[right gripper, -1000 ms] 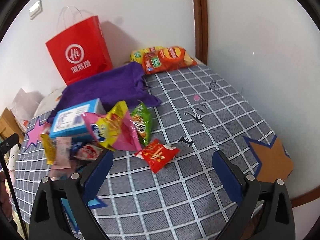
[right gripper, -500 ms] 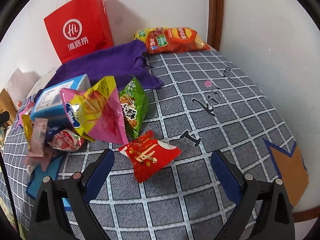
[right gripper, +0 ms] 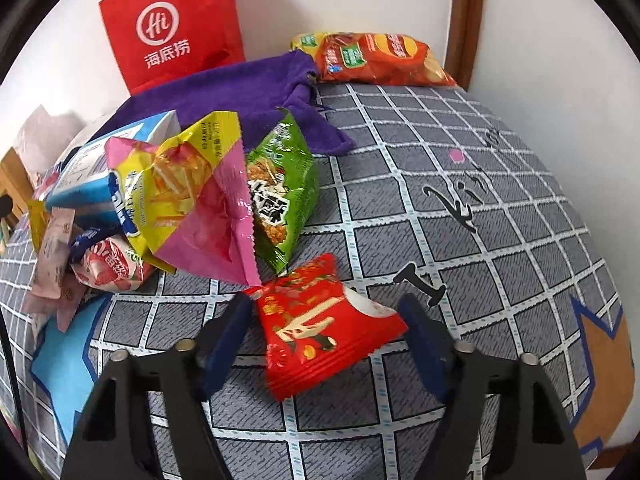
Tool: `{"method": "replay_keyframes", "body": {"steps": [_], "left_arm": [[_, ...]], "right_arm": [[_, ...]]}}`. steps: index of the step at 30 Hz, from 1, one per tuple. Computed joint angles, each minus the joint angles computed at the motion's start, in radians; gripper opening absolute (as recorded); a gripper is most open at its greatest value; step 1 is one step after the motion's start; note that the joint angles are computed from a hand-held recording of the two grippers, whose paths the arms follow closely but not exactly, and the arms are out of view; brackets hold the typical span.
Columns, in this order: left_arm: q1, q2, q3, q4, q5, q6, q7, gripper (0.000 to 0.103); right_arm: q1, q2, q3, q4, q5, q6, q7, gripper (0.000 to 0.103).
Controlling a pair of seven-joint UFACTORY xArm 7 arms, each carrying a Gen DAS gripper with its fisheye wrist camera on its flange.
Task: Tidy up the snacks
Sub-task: 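Grasp the small red snack packet with right tool while left tool grasps the pink wrapped candy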
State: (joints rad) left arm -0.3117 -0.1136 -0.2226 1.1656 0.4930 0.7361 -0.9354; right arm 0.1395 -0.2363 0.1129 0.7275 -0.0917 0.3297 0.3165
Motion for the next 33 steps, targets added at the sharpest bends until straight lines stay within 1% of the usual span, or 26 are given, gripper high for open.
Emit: {"method": "replay_keyframes", "body": {"steps": [2,3,5,11,18,23,29,33], "left_arm": [[0.003,-0.004,0.003,-0.005,0.0,0.002,-0.001,0.097],[0.005,-0.007,0.004,-0.008,-0.001,0.001,-0.001,0.097],[0.009,-0.018,0.006,-0.019,-0.003,-0.001,0.002,0.097],[0.026,-0.045,0.006,-0.049,-0.011,0.006,0.01,0.097],[0.044,-0.042,0.008,-0.066,-0.028,-0.02,0.036,0.097],[0.049,-0.009,0.019,-0.046,-0.033,-0.031,0.062,0.097],[0.05,0.048,0.041,0.009,-0.024,-0.026,0.108,0.097],[0.049,0.079,0.061,0.037,-0.05,-0.031,0.157,0.093]], "right_arm": [[0.009,-0.003,-0.003,-0.002,0.01,-0.005,-0.014,0.057],[0.01,-0.008,-0.001,-0.007,0.011,-0.009,-0.012,0.05],[0.021,-0.01,-0.004,-0.008,0.027,-0.011,-0.022,0.046],[0.016,-0.051,0.012,-0.027,0.014,-0.009,0.008,0.045],[-0.007,-0.123,0.028,-0.054,-0.008,0.011,0.058,0.045],[-0.023,-0.158,0.046,-0.051,-0.03,0.025,0.095,0.045],[-0.044,-0.165,0.066,-0.018,-0.065,0.034,0.14,0.045],[-0.047,-0.149,0.07,0.015,-0.077,0.031,0.163,0.045]]}}
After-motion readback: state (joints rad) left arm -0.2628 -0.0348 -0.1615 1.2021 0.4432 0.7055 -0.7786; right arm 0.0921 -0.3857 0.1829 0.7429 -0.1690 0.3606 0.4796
